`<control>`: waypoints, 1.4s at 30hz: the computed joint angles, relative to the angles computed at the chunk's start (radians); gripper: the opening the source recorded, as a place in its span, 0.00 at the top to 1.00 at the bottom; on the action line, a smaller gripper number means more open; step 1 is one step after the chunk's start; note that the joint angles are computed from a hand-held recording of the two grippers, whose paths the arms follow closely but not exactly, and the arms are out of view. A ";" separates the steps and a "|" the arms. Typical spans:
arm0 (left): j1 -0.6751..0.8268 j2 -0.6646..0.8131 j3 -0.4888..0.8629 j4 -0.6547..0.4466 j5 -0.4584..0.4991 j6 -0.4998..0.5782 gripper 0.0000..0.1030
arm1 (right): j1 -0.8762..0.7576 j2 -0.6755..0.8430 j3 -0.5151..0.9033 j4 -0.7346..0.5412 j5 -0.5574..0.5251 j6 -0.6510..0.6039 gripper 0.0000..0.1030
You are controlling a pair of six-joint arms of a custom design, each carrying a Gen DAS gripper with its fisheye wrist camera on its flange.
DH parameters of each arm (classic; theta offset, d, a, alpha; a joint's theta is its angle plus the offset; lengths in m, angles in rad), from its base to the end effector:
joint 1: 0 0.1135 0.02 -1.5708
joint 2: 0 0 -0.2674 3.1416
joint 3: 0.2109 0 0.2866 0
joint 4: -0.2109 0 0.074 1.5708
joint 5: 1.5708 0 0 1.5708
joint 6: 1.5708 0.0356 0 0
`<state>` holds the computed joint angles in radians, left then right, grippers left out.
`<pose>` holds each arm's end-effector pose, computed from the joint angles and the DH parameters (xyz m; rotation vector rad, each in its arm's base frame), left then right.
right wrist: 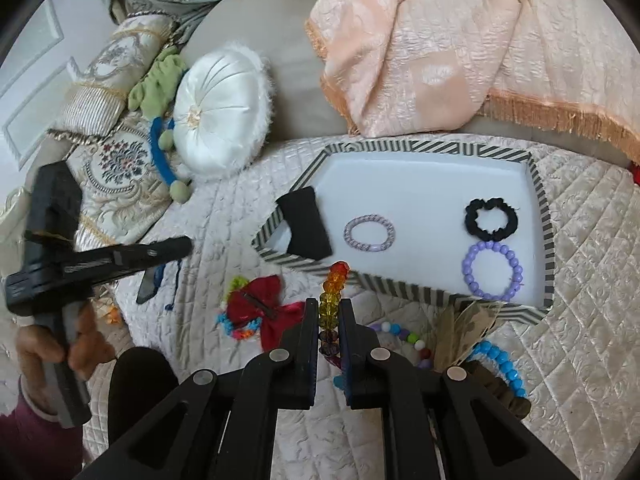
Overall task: Organize jewelry
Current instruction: 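Grasp the green flower bead bracelet with the left tool while the right tool grasps the rainbow bead bracelet, then carry both bracelets over the tray and open both tools to drop them inside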
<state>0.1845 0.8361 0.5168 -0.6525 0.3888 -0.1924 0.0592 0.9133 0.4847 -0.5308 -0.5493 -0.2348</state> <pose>0.1853 0.0208 0.1926 -0.3194 2.4868 -0.4958 0.1949 0.0302 0.1778 -0.5680 2.3653 0.6130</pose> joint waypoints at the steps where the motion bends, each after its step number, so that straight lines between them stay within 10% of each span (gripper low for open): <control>1: -0.003 0.012 -0.012 0.009 -0.018 -0.003 0.94 | 0.013 -0.001 -0.006 0.003 0.010 0.005 0.92; 7: 0.028 0.151 -0.088 0.108 -0.069 0.000 0.54 | 0.080 0.080 -0.058 0.074 0.081 0.027 0.92; 18: 0.062 0.438 -0.043 0.330 -0.076 -0.081 0.55 | 0.079 0.090 -0.070 0.084 0.079 0.035 0.92; 21: 0.013 0.470 -0.031 0.348 -0.159 -0.082 0.86 | 0.077 0.081 -0.071 0.080 0.074 0.038 0.92; 23: 0.053 0.468 -0.038 0.352 -0.110 -0.081 0.86 | 0.073 0.070 -0.072 0.075 0.067 0.039 0.92; 42: 0.159 -0.062 0.045 -0.044 0.041 0.038 0.87 | -0.051 -0.118 -0.055 -0.088 -0.088 -0.027 0.92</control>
